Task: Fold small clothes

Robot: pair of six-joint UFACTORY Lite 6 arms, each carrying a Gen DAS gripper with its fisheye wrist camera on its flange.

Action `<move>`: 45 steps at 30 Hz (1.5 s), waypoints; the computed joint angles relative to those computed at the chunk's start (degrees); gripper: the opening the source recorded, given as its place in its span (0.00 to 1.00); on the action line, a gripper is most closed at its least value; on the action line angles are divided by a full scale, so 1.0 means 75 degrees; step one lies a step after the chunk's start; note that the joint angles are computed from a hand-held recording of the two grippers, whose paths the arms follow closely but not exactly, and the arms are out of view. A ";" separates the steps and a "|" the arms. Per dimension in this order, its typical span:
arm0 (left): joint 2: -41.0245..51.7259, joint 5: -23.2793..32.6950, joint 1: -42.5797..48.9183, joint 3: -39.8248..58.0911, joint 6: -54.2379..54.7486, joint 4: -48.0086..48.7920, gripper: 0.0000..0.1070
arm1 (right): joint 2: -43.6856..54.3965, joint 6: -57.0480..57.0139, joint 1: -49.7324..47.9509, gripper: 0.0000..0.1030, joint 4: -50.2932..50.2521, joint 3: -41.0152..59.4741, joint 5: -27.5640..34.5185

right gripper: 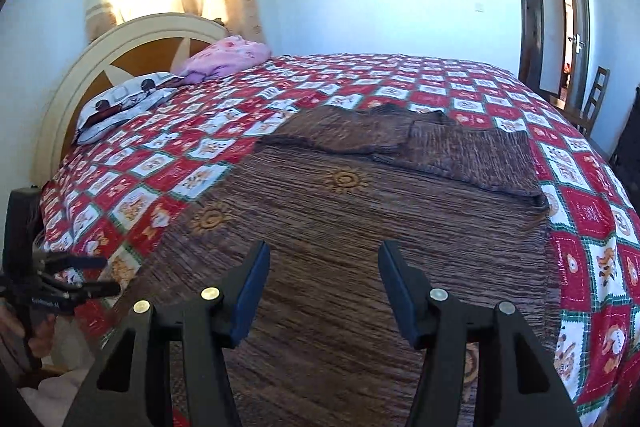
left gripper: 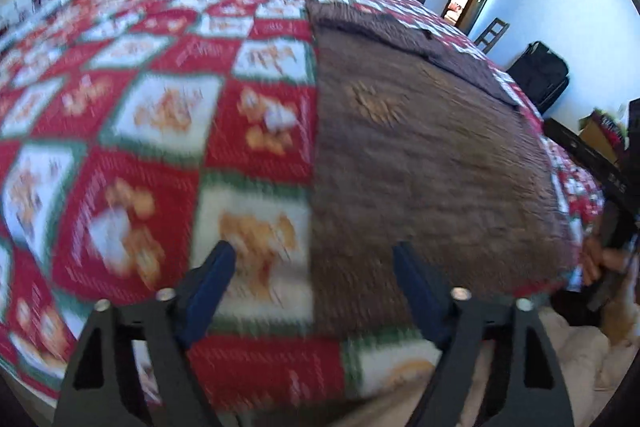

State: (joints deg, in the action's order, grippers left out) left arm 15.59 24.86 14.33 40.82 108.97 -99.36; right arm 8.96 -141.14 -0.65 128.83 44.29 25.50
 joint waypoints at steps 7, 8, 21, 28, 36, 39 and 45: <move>-0.0342 -0.0559 -0.0684 -0.0649 0.0910 -0.1015 0.62 | -0.0442 0.0195 0.0107 0.56 0.0001 -0.0442 0.0211; -0.0348 -0.0643 -0.0807 -0.0596 0.0665 -0.0871 0.60 | -0.0511 0.0143 0.0140 0.56 0.0067 -0.0504 0.0219; 0.0051 0.0286 -0.0610 0.0333 -0.2469 0.1667 0.08 | -0.0325 0.0740 0.0278 0.56 -0.0696 -0.0482 0.0443; 0.1174 -0.0041 -0.1819 0.2626 -0.3391 0.2214 0.08 | 0.0202 0.0917 0.0206 0.56 -0.0792 -0.0323 0.0435; 0.3486 0.0182 -0.1854 0.5654 -0.6060 0.4921 0.08 | 0.1086 0.2772 -0.0257 0.56 -0.2699 0.0241 0.1143; 0.3141 0.0404 -0.1472 0.5406 -0.5568 0.4601 0.09 | 0.1442 0.3274 -0.0012 0.56 -0.3379 0.0524 0.1519; 0.1902 0.0554 -0.0521 0.4303 -0.4051 0.4277 0.31 | 0.2907 0.4086 0.1465 0.56 -0.4307 0.1931 0.1034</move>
